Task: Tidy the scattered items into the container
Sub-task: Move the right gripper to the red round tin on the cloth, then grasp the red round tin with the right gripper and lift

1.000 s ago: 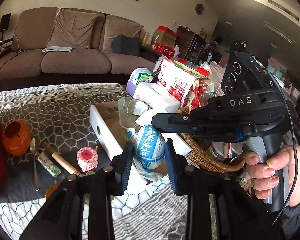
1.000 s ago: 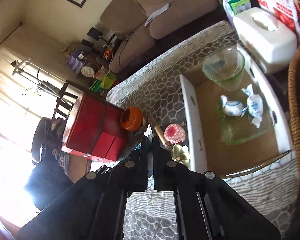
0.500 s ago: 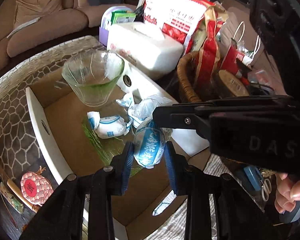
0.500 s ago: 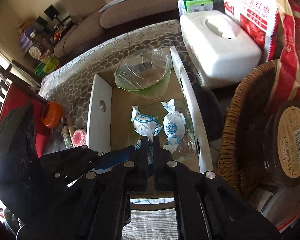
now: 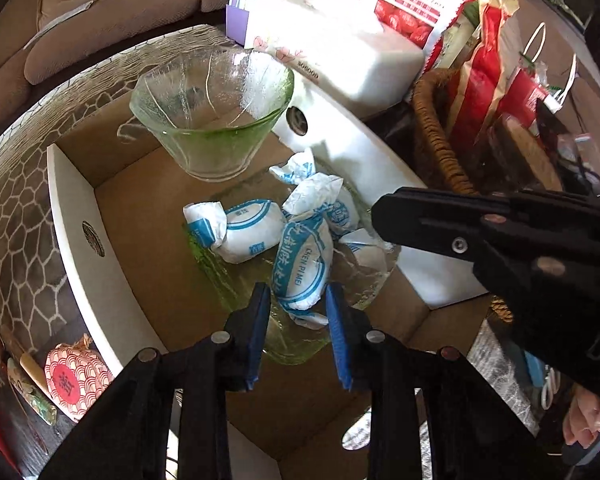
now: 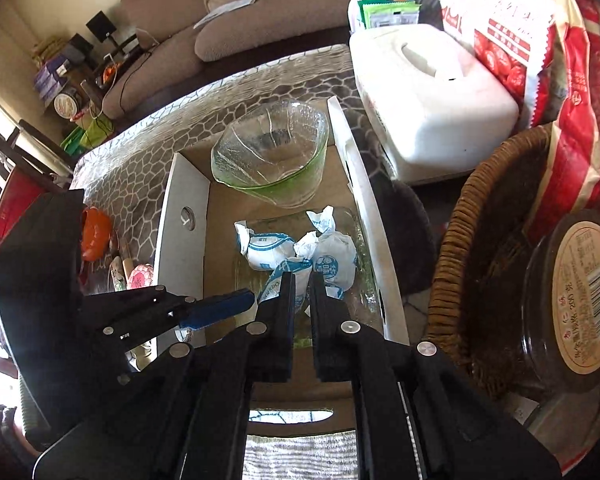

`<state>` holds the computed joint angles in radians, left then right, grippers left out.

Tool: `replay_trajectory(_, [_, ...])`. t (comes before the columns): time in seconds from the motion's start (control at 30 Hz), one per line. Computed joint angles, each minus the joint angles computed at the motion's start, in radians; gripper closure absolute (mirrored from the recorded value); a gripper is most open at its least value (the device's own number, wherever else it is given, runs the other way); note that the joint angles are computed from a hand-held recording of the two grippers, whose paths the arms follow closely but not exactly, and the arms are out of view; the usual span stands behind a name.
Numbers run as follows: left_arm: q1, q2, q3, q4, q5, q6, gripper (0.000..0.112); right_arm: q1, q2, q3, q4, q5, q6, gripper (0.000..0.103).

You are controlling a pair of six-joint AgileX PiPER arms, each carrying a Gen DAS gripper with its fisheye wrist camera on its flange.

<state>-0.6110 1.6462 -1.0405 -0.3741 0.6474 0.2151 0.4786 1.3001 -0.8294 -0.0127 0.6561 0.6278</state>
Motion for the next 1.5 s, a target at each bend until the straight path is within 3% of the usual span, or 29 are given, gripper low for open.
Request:
replay_trajectory(0.13, [0.101, -0.161, 0.085, -0.148, 0.042, 0.163, 0.083, 0.013, -0.036, -0.002, -0.036, 0.017, 0.038, 0.088])
replay_trajectory(0.33, [0.388, -0.383, 0.206, -0.208, 0.087, 0.295, 0.054, 0.087, -0.040, -0.038, -0.045, 0.016, 0.069, 0.087])
replay_trajectory(0.5, [0.646, -0.255, 0.216, -0.318, 0.123, 0.412, 0.051, 0.215, 0.067, -0.143, -0.022, -0.020, 0.071, 0.079])
replay_trajectory(0.67, [0.794, -0.252, 0.275, -0.403, 0.164, 0.513, 0.051, 0.359, 0.285, -0.328, -0.115, 0.003, 0.129, 0.058])
replay_trajectory(0.97, [0.825, -0.366, 0.395, -0.388, 0.076, 0.781, 0.051, 0.391, 0.619, -0.615, -0.122, 0.117, 0.089, 0.057])
replay_trajectory(1.07, [0.801, -0.388, 0.445, -0.416, 0.030, 0.895, 0.051, 0.391, 0.673, -0.680, -0.152, 0.182, 0.084, 0.049])
replay_trajectory(1.17, [0.817, -0.399, 0.482, -0.445, 0.036, 0.976, 0.051, 0.388, 0.725, -0.762, -0.165, 0.263, 0.050, 0.045])
replay_trajectory(1.3, [0.864, -0.403, 0.514, -0.495, 0.081, 1.076, 0.051, 0.403, 0.787, -0.860, -0.188, 0.369, 0.021, 0.045])
replay_trajectory(1.4, [0.871, -0.409, 0.528, -0.501, 0.096, 1.091, 0.051, 0.398, 0.805, -0.884, -0.155, 0.383, -0.011, 0.061])
replay_trajectory(1.5, [0.874, -0.418, 0.534, -0.501, 0.115, 1.101, 0.051, 0.398, 0.802, -0.883, -0.150, 0.379, -0.022, 0.061])
